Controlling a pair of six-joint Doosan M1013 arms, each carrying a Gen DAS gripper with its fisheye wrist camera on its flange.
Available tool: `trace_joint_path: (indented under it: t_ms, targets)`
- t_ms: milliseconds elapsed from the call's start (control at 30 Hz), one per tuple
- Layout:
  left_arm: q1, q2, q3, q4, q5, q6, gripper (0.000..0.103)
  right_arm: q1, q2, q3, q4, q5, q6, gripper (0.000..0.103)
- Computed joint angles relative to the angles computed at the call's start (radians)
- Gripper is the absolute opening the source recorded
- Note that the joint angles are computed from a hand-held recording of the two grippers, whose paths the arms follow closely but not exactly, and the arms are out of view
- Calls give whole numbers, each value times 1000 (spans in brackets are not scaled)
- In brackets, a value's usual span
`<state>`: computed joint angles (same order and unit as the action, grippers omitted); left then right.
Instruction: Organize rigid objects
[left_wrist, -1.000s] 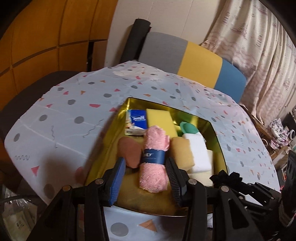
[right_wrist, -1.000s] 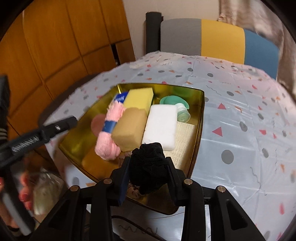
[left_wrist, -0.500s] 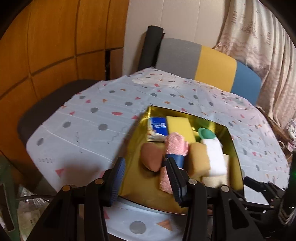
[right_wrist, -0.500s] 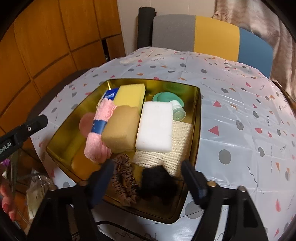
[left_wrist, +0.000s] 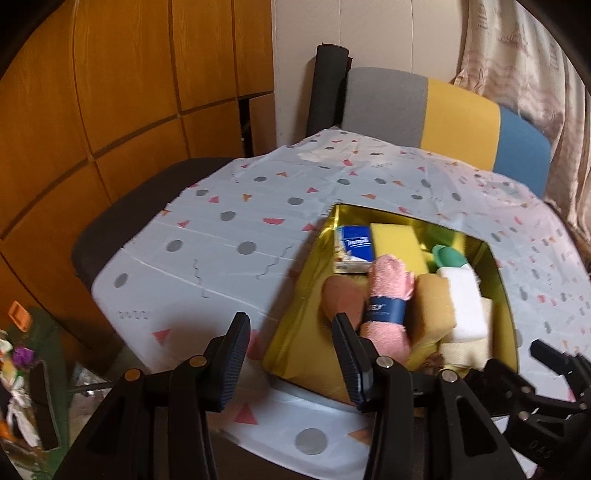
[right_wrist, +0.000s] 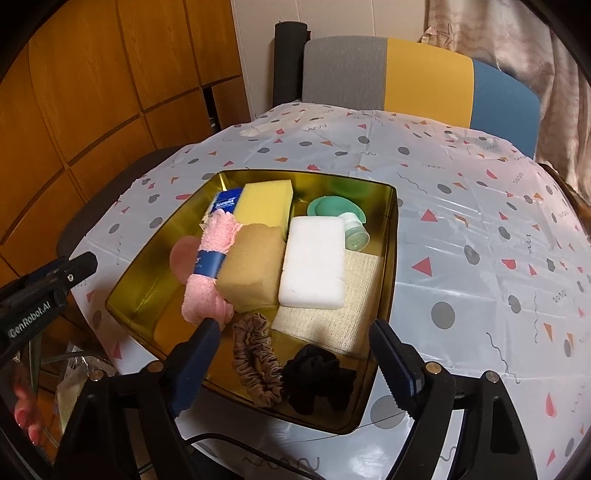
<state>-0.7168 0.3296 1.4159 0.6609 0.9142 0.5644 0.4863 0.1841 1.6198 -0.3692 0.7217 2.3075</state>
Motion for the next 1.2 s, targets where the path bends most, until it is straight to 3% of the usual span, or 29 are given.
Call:
trace_joint_path:
  t_ms: [133,367,567,900,1200]
  targets:
    - [-11,-3,2,54,33,-22,46,4,1,-8,-7,11,8,85]
    - [-4,-6,-6,11,33,3,46,10,3,-28,-26,31,36,91]
    - [-12,0,-14,31,57,-11,46,20,-2,-32,-109,46,144,97]
    - [-24,20,-43,17,110,36,46,26,-9,-25,-188,64,255,99]
    - [-34,20,-44,41,109,26,46,31,-11,-24,-202,65,265,99]
